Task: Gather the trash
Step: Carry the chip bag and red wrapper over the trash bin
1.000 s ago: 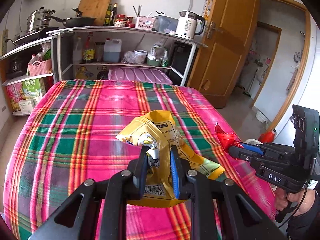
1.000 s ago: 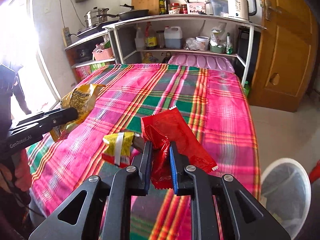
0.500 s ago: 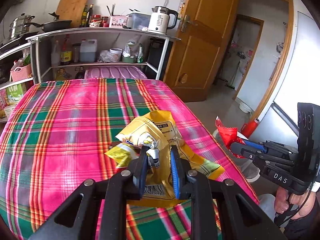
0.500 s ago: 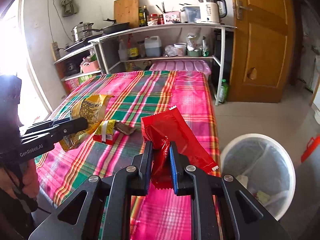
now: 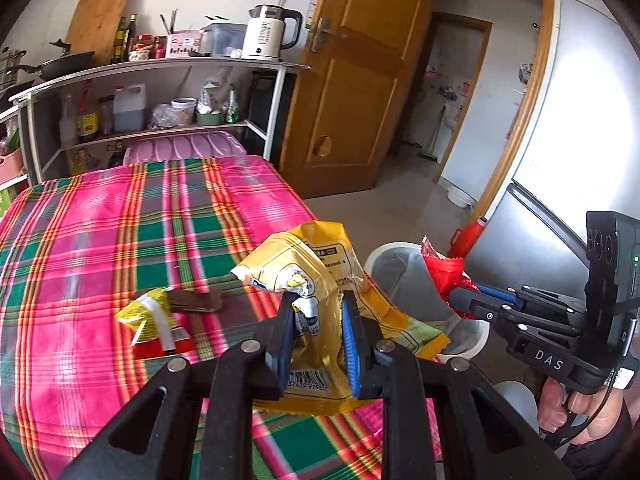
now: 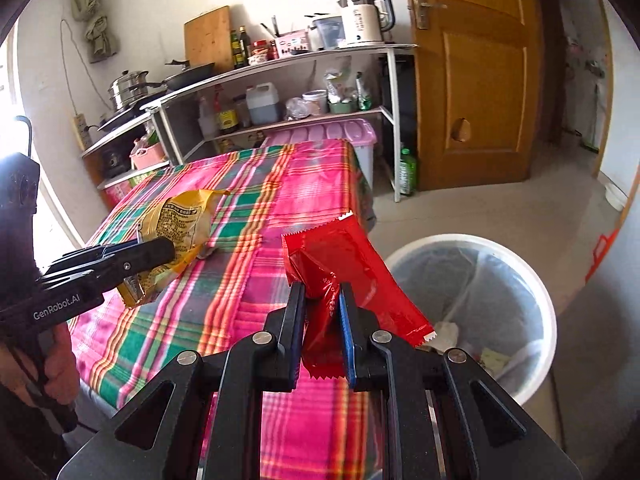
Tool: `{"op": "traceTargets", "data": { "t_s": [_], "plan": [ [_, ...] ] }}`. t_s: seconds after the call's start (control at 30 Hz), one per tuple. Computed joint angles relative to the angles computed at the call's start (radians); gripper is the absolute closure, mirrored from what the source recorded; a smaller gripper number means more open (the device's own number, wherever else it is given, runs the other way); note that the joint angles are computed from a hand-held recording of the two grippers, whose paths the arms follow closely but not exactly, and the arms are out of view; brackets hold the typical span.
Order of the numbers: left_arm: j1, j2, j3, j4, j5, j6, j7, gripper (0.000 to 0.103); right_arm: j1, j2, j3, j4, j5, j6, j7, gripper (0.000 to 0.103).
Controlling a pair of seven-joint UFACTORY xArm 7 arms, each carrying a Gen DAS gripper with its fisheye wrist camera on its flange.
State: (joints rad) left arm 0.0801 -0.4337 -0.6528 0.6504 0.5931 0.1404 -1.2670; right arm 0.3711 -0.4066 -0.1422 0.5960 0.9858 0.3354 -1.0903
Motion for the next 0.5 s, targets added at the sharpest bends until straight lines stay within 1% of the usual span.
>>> {"op": "traceTargets", "data": {
  "t_s": [0.1,0.23,0.3,0.4,0.5],
  "plan": [
    [0.032,0.05,-0.045,0.051,0.035,0.006,-0.015,0.08,-0.015,-0.007,-0.02,-0.005,0.003,0.008,-0.009,0.086],
    [0.062,0.127,-0.096,0.125,0.128,0.021,-0.072,0.08,-0.044,-0.007,-0.041,-0.005,0.004,0.016,-0.015,0.086],
    [0.067,0.17,-0.112,0.163,0.178,0.034,-0.105,0.08,-0.059,-0.006,-0.05,-0.003,0.005,0.019,-0.019,0.086],
    [0.078,0.245,-0.145,0.23,0.282,0.06,-0.168,0.079,-0.082,-0.009,-0.06,-0.005,0.007,0.021,-0.023,0.086],
    [0.063,0.314,-0.152,0.286,0.366,0.084,-0.214,0.079,-0.102,-0.004,-0.071,-0.001,0.01,0.025,-0.027,0.086]
  ]
}}
